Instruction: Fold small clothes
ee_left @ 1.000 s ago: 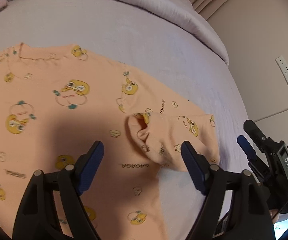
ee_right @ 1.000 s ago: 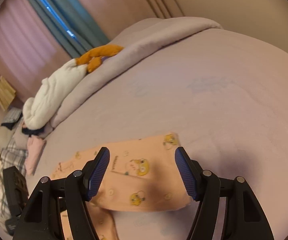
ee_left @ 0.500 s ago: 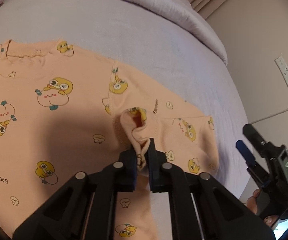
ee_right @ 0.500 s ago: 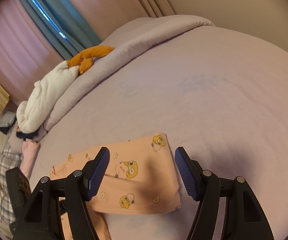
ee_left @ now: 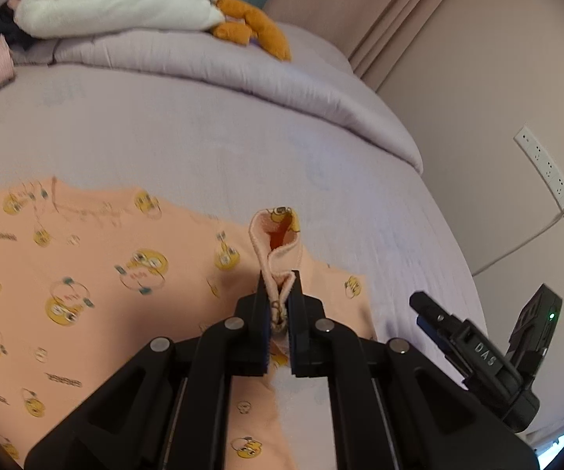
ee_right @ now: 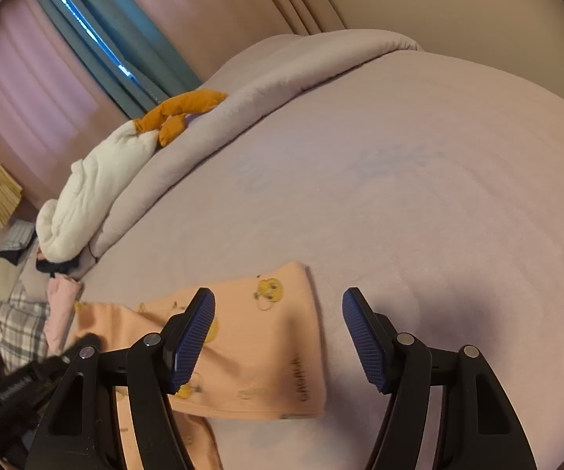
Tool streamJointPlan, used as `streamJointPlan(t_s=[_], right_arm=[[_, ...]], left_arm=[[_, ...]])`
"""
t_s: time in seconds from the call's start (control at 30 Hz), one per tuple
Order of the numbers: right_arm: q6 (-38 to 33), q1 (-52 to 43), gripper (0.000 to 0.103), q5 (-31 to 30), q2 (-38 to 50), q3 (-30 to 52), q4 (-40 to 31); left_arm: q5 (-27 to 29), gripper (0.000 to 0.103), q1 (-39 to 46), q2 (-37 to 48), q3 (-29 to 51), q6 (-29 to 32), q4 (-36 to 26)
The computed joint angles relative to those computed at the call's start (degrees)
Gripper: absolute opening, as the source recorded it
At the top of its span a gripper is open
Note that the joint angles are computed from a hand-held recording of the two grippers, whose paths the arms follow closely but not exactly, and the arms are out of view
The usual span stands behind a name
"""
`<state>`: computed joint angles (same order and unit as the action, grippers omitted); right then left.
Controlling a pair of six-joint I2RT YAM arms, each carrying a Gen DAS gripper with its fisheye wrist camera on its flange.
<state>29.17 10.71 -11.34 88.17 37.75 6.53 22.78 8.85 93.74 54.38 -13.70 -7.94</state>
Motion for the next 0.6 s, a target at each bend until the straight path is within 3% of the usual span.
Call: streamJointPlan(t_s=[0.6], right_arm=[[-0.65,3.9,0.067,-0.76,3.33,2.59,-0.31]], left_arm=[[-0.43,0.006,9.29,-7.03,0.56,1.36,-1.47]])
